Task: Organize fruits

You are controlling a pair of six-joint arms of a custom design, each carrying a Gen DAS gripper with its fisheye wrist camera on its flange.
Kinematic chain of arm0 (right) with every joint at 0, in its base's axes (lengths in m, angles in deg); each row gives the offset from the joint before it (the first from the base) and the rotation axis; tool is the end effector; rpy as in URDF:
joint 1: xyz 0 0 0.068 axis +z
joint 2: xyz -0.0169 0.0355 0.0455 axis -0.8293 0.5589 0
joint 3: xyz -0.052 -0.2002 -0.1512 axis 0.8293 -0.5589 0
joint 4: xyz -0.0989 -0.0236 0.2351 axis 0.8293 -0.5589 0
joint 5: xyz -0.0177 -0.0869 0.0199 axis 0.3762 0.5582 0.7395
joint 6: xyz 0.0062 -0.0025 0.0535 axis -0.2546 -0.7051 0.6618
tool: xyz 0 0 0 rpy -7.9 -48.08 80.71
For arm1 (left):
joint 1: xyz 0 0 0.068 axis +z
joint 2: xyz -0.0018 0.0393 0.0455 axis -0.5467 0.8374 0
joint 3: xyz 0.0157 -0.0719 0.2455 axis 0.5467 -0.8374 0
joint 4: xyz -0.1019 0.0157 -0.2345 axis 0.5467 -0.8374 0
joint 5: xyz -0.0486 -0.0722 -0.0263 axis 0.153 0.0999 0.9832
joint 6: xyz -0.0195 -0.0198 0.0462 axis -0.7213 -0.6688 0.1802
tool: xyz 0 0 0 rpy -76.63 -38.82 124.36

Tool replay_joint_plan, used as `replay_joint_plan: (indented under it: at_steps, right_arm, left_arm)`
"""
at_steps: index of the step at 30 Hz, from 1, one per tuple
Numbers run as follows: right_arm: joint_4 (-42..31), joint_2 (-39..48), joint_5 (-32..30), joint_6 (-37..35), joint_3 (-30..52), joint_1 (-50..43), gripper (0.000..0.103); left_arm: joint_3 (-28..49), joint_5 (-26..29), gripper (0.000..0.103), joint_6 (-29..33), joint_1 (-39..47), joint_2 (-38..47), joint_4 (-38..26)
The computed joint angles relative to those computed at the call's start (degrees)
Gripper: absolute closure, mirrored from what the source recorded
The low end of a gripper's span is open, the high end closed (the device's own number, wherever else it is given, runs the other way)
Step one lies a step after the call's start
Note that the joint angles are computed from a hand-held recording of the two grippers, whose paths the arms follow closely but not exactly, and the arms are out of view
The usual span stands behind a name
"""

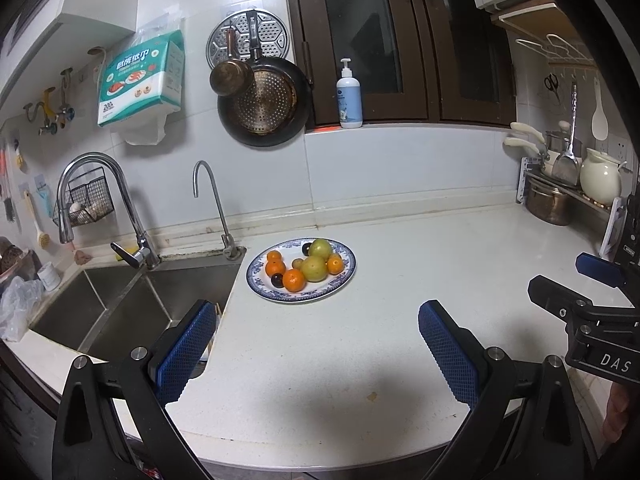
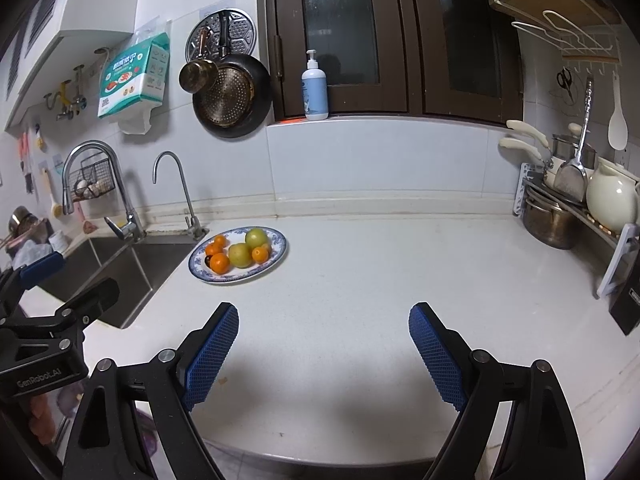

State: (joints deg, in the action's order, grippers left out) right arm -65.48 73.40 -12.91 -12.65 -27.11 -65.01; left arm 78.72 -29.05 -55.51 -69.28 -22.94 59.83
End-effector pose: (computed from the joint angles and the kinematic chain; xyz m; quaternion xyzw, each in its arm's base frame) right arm 0.1589 -0.0236 0.2360 0.0853 0.8541 -0.0053 0.5130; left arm 0.2004 -0.1316 0.2494 0.1574 0.8390 -0.0314 0.5199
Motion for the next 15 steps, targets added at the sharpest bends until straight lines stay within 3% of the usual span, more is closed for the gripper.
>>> replay_joint_plan:
  at_steps: [15]
  right_arm:
    - [-0.9,-1.3,-1.2,-0.5,-0.5,-0.7,0.015]
  left_arm:
    - [0.2,-0.1,0.000,-0.4,0.0,0.3,-0.1]
